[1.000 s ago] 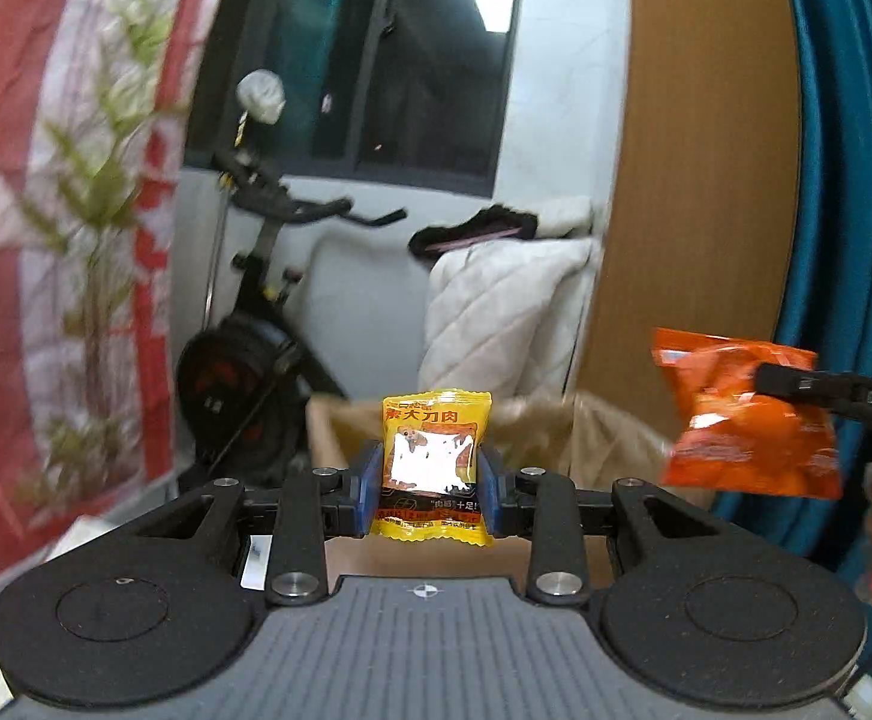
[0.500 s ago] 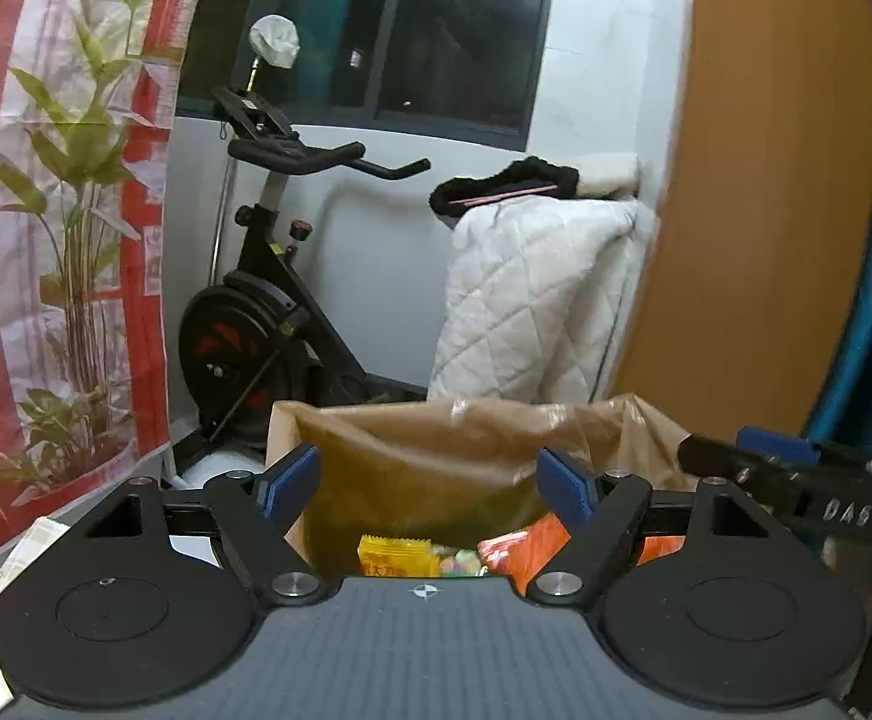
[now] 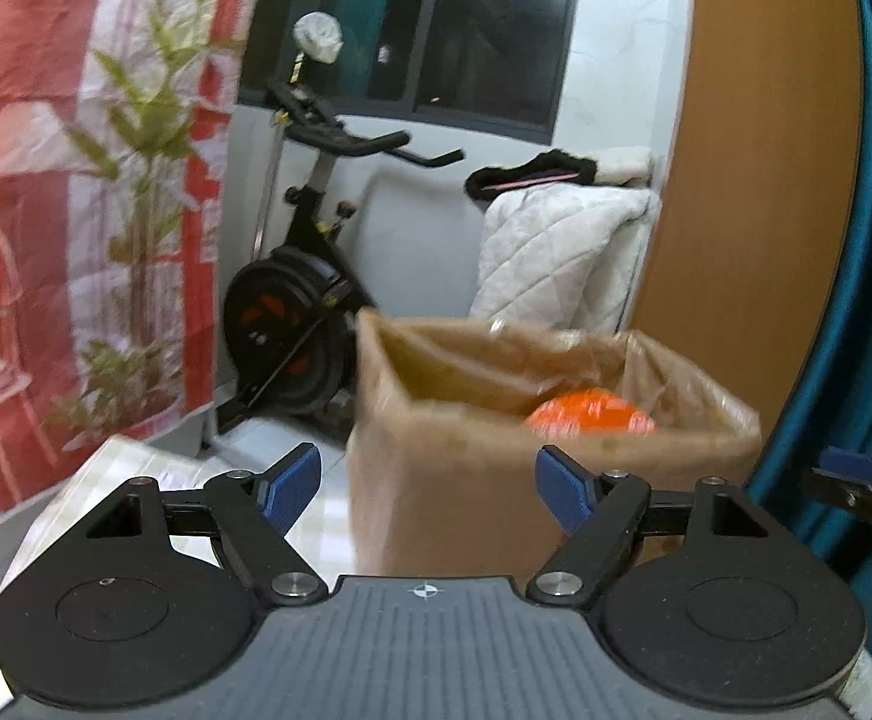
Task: Organize snacks
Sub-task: 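Carry both snacks over the box and open both tools, then grasp the red snack packet with the right tool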
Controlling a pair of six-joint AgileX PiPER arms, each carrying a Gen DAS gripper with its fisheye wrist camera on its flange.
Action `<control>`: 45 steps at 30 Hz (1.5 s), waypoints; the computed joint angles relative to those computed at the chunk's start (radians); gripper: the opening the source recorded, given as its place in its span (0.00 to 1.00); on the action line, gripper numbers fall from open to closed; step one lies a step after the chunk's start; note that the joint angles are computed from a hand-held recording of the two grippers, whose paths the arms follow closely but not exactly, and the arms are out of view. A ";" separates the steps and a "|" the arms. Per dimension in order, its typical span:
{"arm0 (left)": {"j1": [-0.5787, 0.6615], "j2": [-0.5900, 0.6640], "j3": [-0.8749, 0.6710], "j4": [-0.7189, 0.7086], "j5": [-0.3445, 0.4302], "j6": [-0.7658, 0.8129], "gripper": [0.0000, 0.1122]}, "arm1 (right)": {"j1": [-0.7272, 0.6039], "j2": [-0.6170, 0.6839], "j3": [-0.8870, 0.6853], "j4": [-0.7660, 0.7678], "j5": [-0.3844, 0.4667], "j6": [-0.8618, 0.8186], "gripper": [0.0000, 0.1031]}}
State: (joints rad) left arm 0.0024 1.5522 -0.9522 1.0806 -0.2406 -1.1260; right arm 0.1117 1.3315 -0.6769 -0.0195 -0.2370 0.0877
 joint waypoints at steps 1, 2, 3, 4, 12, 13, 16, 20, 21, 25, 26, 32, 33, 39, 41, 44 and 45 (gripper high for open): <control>0.004 -0.017 0.034 -0.037 0.001 0.035 0.71 | -0.003 -0.018 0.042 0.019 -0.003 -0.011 0.74; 0.010 -0.034 0.072 -0.072 -0.003 0.063 0.71 | -0.002 -0.031 0.086 0.068 -0.011 -0.043 0.74; 0.017 -0.047 0.106 -0.084 -0.009 0.064 0.71 | -0.003 -0.036 0.125 0.101 -0.025 -0.062 0.74; 0.025 -0.057 0.132 -0.078 -0.015 0.047 0.71 | -0.001 -0.037 0.164 0.162 -0.041 -0.105 0.73; 0.042 -0.067 0.269 -0.146 -0.007 0.096 0.69 | 0.053 0.153 0.349 0.435 -0.216 -0.256 0.65; 0.043 -0.066 0.276 -0.146 -0.005 0.096 0.69 | 0.045 0.180 0.357 0.411 -0.232 -0.206 0.62; 0.046 -0.063 0.290 -0.167 -0.010 0.128 0.68 | 0.020 0.237 0.375 0.351 -0.270 -0.099 0.62; 0.029 -0.056 0.292 -0.203 0.001 0.162 0.68 | 0.008 0.278 0.357 0.331 -0.247 -0.109 0.57; 0.018 -0.061 0.304 -0.250 0.002 0.203 0.68 | 0.014 0.293 0.355 0.344 -0.258 -0.135 0.56; -0.010 -0.047 0.311 -0.284 0.012 0.221 0.68 | 0.116 0.341 0.364 0.496 -0.351 -0.306 0.47; -0.018 -0.043 0.314 -0.309 0.014 0.248 0.67 | 0.127 0.343 0.366 0.493 -0.363 -0.309 0.44; -0.088 -0.013 0.295 -0.393 0.046 0.325 0.67 | 0.151 0.383 0.389 0.445 -0.476 -0.309 0.43; -0.105 -0.003 0.287 -0.410 0.052 0.340 0.67 | 0.149 0.390 0.398 0.426 -0.504 -0.298 0.43; -0.203 0.090 0.224 -0.346 0.074 0.263 0.67 | 0.110 0.398 0.463 0.302 -0.630 -0.175 0.42; -0.240 0.128 0.197 -0.327 0.084 0.237 0.67 | 0.098 0.400 0.477 0.274 -0.659 -0.146 0.42; -0.291 0.192 0.151 -0.357 0.107 0.255 0.65 | 0.088 0.406 0.491 0.252 -0.693 -0.122 0.42; -0.304 0.214 0.134 -0.344 0.115 0.236 0.60 | 0.081 0.407 0.497 0.241 -0.705 -0.111 0.42</control>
State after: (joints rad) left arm -0.3017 1.7662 -0.8180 0.7366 -0.1256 -0.8897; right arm 0.1927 1.7386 -0.1799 0.2212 -0.9424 -0.0228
